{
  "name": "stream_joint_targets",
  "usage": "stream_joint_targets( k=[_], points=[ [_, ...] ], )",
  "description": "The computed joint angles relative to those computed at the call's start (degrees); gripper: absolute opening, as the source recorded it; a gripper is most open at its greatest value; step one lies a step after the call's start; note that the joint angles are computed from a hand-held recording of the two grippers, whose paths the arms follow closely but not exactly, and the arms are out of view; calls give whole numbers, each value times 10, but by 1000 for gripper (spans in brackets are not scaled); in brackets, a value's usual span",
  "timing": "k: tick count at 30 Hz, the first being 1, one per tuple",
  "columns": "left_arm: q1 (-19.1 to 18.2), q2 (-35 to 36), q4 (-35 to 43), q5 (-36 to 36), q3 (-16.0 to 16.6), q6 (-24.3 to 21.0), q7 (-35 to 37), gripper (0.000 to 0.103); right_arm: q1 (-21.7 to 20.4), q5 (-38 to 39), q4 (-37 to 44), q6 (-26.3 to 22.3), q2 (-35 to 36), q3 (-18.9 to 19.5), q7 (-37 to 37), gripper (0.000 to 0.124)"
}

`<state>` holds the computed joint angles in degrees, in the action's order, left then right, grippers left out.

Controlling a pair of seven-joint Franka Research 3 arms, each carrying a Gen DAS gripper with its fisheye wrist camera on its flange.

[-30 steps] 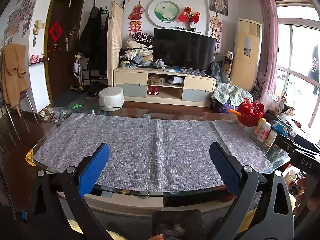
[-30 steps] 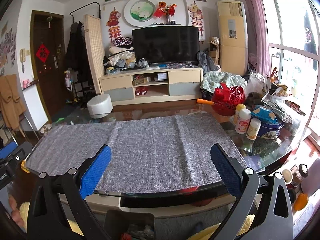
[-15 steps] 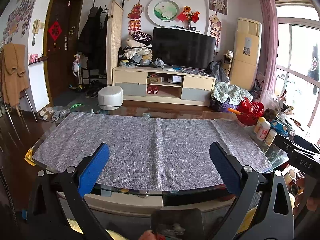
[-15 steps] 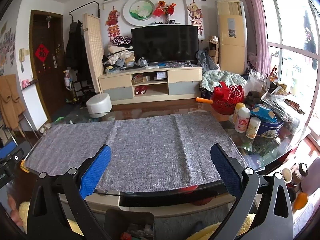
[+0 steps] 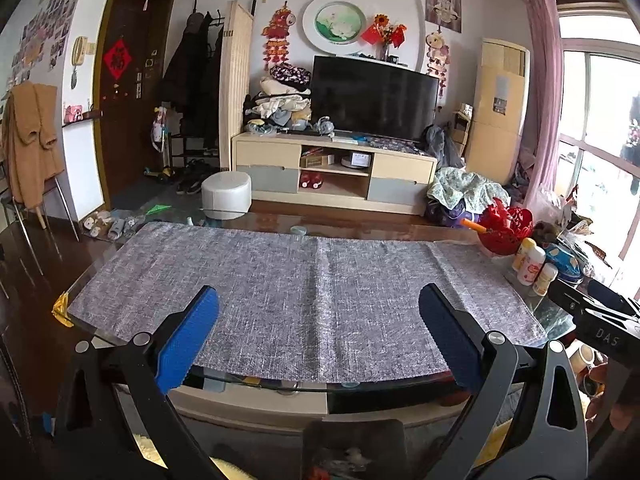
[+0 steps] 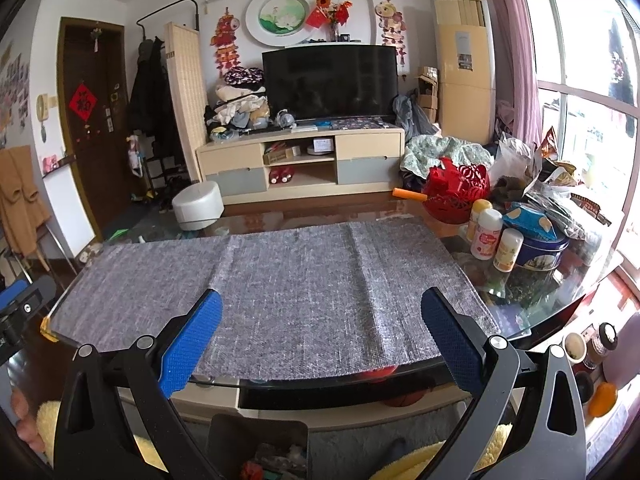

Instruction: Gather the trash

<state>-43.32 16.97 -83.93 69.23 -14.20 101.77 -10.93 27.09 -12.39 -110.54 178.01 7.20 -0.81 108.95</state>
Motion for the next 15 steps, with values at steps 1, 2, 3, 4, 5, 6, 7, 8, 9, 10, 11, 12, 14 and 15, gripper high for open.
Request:
stream_joint_targets(
  k=[1, 2, 3, 4, 5, 6, 7, 8, 9, 10, 11, 12, 14, 15],
  points=[
    [-1, 1, 1, 3, 0, -3, 2, 95, 0, 1, -1, 0, 0, 0, 0, 100],
    [-3, 3, 2, 7, 1, -4, 3, 95, 0, 0, -1, 0, -1, -1, 1, 100],
    [-4, 2, 1, 8, 1, -4, 3, 95, 1, -2, -1, 0, 0, -2, 3, 100],
    [-4, 3, 2, 9, 1, -4, 3, 95, 1, -4, -1, 0, 0, -4, 5, 100],
    [-4, 3, 2, 9, 1, -1, 4, 95, 2, -6, -1, 1, 0, -5, 7, 100],
    [-4, 3, 2, 10, 1, -1, 5, 95, 3, -8, 0, 0, -1, -5, 9, 100],
    [-5, 5, 4, 10, 1, -3, 6, 95, 2, -7, 0, 0, -1, -4, 8, 100],
    [-6, 5, 4, 11, 2, -6, 4, 95, 2, -7, 0, 0, -1, -4, 8, 100],
    [-7, 5, 4, 12, 2, -9, 2, 95, 3, -11, -1, 0, -1, -6, 11, 100],
    [-7, 3, 2, 13, 2, -8, -1, 95, 3, -13, 0, -1, -1, -6, 12, 100],
    [-7, 1, -1, 12, 2, -7, -5, 95, 2, -13, 0, -2, -1, -5, 12, 100],
    [-5, -3, -8, 12, 1, -2, -12, 95, 1, -12, 1, -4, -2, -4, 12, 100],
    [0, -11, -19, 14, 0, 10, -24, 95, -2, -10, 4, -8, 0, -1, 9, 100],
    [1, -11, -20, 14, -2, 9, -24, 95, -2, -12, 5, -9, 1, -1, 10, 100]
  ],
)
